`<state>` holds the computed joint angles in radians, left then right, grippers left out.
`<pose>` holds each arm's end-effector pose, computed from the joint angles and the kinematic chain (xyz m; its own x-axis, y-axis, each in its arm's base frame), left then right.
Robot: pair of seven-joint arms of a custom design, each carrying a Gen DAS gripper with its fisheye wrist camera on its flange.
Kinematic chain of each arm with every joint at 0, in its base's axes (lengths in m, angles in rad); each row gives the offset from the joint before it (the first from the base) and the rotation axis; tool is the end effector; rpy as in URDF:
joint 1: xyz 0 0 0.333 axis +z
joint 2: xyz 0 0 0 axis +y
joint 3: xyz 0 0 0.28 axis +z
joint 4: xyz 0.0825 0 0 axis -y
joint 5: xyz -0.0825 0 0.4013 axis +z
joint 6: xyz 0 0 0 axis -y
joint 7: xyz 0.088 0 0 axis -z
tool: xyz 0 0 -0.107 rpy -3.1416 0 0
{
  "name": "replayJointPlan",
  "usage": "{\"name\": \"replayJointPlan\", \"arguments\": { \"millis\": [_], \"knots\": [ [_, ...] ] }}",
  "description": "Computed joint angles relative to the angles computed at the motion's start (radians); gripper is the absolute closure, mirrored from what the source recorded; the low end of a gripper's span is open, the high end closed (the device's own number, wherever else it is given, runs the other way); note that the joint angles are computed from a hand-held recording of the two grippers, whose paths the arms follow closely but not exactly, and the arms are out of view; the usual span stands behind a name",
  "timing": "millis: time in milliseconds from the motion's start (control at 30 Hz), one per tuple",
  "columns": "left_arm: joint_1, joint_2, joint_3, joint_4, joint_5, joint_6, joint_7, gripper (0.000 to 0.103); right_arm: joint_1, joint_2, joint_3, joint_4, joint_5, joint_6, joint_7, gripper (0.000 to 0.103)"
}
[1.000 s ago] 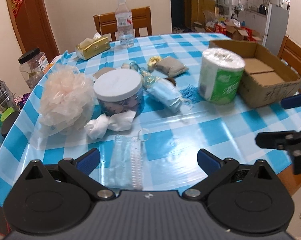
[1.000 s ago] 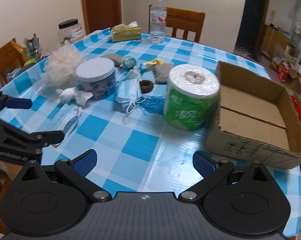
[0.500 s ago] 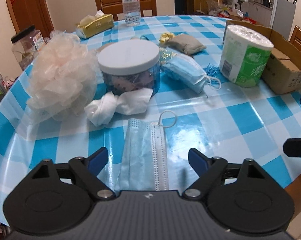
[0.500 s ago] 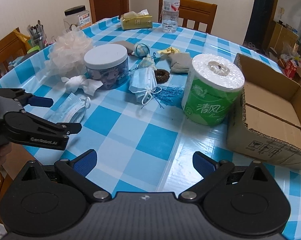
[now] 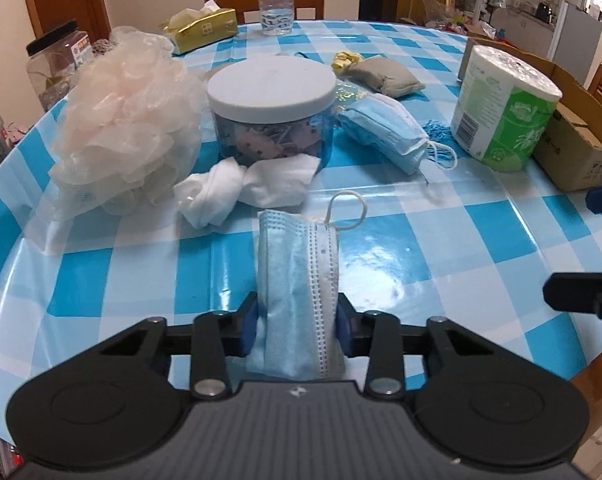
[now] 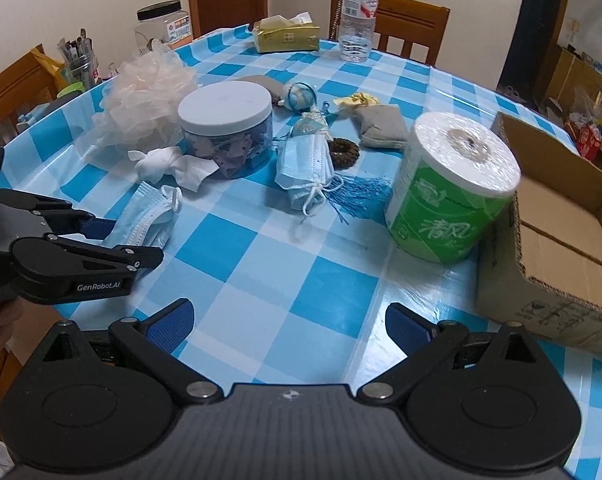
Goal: Organize soft objects
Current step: 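Grasp the second blue face mask with the right gripper while the left holds its mask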
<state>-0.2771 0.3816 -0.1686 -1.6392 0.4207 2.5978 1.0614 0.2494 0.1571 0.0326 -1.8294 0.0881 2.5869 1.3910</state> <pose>0.6423 -0.3003 0.4224 -0.1919 -0.9811 -0.0260 -0.7887 0.1699 -0.5909 0.6335 0.1808 0.4715 0.3840 -0.9232 0.0162 -0.7564 -0.3246 -0.5679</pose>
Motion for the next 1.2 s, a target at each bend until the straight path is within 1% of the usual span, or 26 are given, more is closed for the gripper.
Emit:
{"name": "replayJointPlan", "arguments": {
  "millis": [200, 333, 433, 533, 633, 767, 867, 967, 1033, 1067, 1100, 1133, 1200],
  "knots": [
    [0.004, -0.024, 0.013, -0.022, 0.017, -0.017, -0.020, 0.068, 0.007, 0.062, 0.002, 0.069, -0.004, 0.006, -0.027, 0.002],
    [0.017, -0.049, 0.017, -0.048, 0.024, -0.022, -0.042, 0.068, 0.020, 0.134, -0.005, 0.151, -0.030, 0.013, -0.030, 0.006],
    [0.025, -0.060, 0.020, -0.056, 0.034, -0.030, -0.053, 0.068, 0.032, 0.205, -0.011, 0.236, -0.046, 0.017, -0.035, 0.010],
    [0.040, -0.065, 0.014, -0.061, 0.021, -0.038, -0.041, 0.068, 0.055, 0.289, -0.030, 0.338, -0.085, 0.018, -0.025, 0.014],
    [0.050, -0.071, 0.011, -0.068, 0.012, -0.040, -0.024, 0.068, 0.073, 0.385, -0.050, 0.466, -0.113, 0.002, -0.012, 0.017],
    [0.063, -0.082, 0.006, -0.081, -0.009, -0.036, -0.005, 0.068, 0.085, 0.523, -0.069, 0.655, -0.129, -0.037, 0.002, 0.020],
    [0.069, -0.081, 0.005, -0.080, -0.021, -0.035, 0.009, 0.068, 0.091, 0.632, -0.083, 0.816, -0.136, -0.100, 0.020, 0.027],
    [0.075, -0.081, 0.002, -0.079, -0.035, -0.032, 0.025, 0.068, 0.089, 0.716, -0.087, 0.942, -0.137, -0.157, 0.026, 0.030],
    [0.079, -0.081, 0.000, -0.080, -0.046, -0.028, 0.040, 0.068, 0.086, 0.767, -0.088, 1.025, -0.135, -0.203, 0.027, 0.038],
    [0.080, -0.082, -0.001, -0.081, -0.050, -0.027, 0.045, 0.068, 0.083, 0.793, -0.086, 1.069, -0.132, -0.229, 0.029, 0.040],
    [0.081, -0.081, -0.002, -0.080, -0.054, -0.026, 0.051, 0.068, 0.081, 0.814, -0.085, 1.103, -0.129, -0.248, 0.031, 0.046],
    [0.083, -0.081, -0.003, -0.080, -0.061, -0.024, 0.059, 0.068, 0.077, 0.844, -0.081, 1.157, -0.124, -0.278, 0.027, 0.049],
    [0.085, -0.080, -0.004, -0.079, -0.070, -0.024, 0.070, 0.068, 0.077, 0.879, -0.081, 1.217, -0.121, -0.307, 0.024, 0.054]
  ]
}}
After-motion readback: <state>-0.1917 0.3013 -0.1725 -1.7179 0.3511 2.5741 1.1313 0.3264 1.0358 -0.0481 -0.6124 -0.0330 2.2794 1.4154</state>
